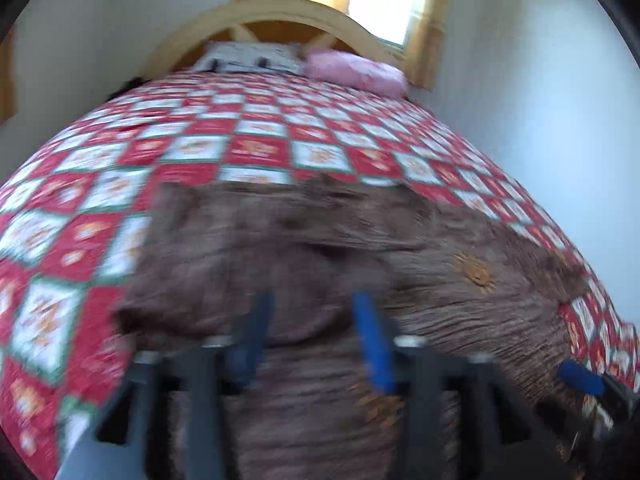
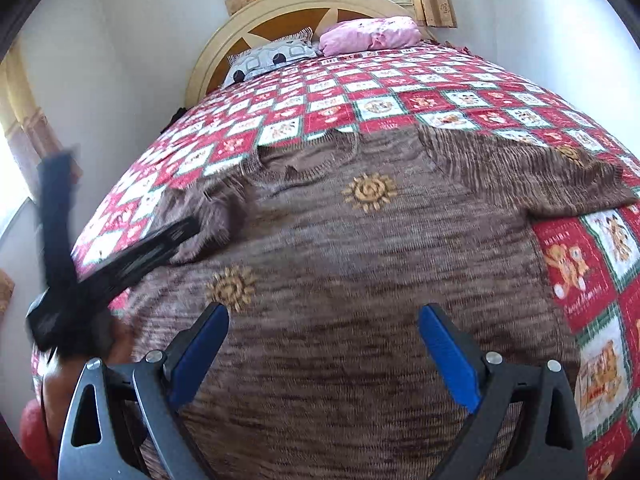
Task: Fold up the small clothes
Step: 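Fold the held sleeve and side over the sweater body with the left gripper, then grasp the other sleeve and side edge with the right gripper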
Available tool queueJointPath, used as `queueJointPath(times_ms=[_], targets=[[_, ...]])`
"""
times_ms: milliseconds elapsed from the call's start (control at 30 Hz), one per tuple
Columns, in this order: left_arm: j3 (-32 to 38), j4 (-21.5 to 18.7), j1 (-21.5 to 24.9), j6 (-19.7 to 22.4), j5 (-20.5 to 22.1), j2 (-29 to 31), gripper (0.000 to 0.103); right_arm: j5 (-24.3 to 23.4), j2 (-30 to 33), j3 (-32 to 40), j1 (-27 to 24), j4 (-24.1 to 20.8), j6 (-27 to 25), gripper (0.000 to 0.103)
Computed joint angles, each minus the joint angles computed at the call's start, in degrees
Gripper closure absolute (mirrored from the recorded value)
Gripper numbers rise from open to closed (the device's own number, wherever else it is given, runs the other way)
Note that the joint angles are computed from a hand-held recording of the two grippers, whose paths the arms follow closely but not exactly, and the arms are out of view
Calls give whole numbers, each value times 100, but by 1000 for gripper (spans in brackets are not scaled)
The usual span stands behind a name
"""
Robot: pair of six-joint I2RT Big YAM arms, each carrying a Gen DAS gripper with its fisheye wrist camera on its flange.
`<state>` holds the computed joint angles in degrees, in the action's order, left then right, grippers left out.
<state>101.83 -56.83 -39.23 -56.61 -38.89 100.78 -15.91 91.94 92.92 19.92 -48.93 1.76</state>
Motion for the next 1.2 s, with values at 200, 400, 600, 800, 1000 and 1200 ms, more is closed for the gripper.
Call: queueJointPath(times_ms=[200,400,600,800,1000,1200], targets=[[-689,-684,27,-1284,-314,-407,35,-567,607,1004,170,-177,-302,17],[-1448,-80,126,-2248,27,-809,35,30,1791,2671,619,-998,-705,28],[-1736,352,144,-2441,-17,-961,35,662,2784,3907,841,-1734,-873,28],[-1861,628,165,-2265,60,-1041,24,649,2827,3735,807,-1522,-739,90],[-2009,848,174,-2250,63,-1127,24,-372,3181,4333,437,-2070,75,96],[-2042,934,174,-2222,73,-1144,22,54,2595,3544,494,-1161,169,94]])
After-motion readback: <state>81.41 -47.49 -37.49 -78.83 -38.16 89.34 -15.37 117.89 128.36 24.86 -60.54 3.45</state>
